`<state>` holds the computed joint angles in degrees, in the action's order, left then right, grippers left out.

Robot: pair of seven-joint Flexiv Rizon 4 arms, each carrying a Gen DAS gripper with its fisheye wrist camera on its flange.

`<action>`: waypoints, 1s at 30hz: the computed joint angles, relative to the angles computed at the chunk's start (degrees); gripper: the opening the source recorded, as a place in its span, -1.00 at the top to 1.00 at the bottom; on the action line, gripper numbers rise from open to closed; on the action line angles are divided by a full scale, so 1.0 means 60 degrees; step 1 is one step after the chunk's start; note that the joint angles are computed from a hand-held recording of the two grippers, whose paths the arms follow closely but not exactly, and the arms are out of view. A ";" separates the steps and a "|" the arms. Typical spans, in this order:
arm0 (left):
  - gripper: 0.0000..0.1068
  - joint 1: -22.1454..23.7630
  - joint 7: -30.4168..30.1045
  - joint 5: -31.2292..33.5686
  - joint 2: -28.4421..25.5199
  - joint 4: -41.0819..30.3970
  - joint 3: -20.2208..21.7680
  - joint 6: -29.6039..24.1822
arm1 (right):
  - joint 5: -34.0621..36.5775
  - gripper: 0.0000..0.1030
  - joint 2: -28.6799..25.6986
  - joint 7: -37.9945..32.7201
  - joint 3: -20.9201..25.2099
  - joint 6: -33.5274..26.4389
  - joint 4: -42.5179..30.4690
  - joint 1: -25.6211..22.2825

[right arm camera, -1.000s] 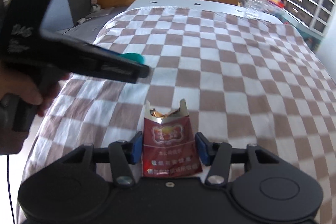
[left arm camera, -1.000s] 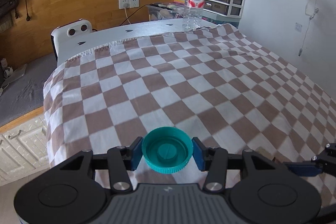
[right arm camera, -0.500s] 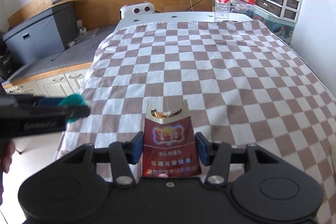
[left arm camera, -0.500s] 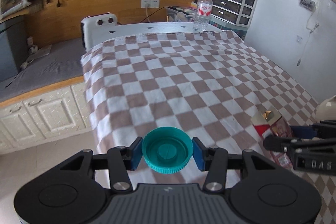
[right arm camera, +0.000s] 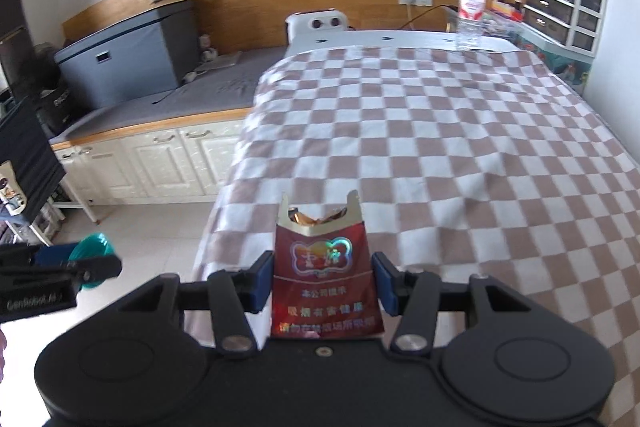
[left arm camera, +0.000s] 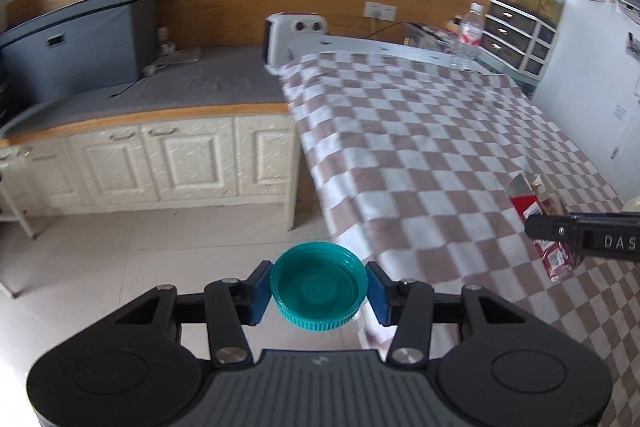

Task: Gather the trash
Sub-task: 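Carry the teal cap and red box in both tools over the wastebasket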

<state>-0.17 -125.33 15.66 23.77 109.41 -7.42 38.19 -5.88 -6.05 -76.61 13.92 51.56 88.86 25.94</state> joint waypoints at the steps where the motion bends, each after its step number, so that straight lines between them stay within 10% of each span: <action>1: 0.06 0.0004 -0.0054 0.0002 0.0201 0.0122 0.0054 -0.0161 | -0.0052 -0.02 0.0012 0.0092 0.0046 0.0016 0.0040 0.0067; 15: 0.06 0.0445 0.1523 -0.0916 0.2099 0.2421 0.1567 -0.0357 | -0.0875 -0.02 -0.0728 0.1726 0.0528 -0.0014 -0.0004 0.1561; 30: 0.06 0.1628 0.4194 -0.2407 0.2066 0.5053 0.2977 0.0563 | -0.1705 -0.02 -0.2527 0.3010 0.0563 -0.0314 0.0052 0.3045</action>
<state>9.59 -100.17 1.21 36.17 139.73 10.44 41.57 -16.11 -21.21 -58.55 17.29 49.68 89.17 44.21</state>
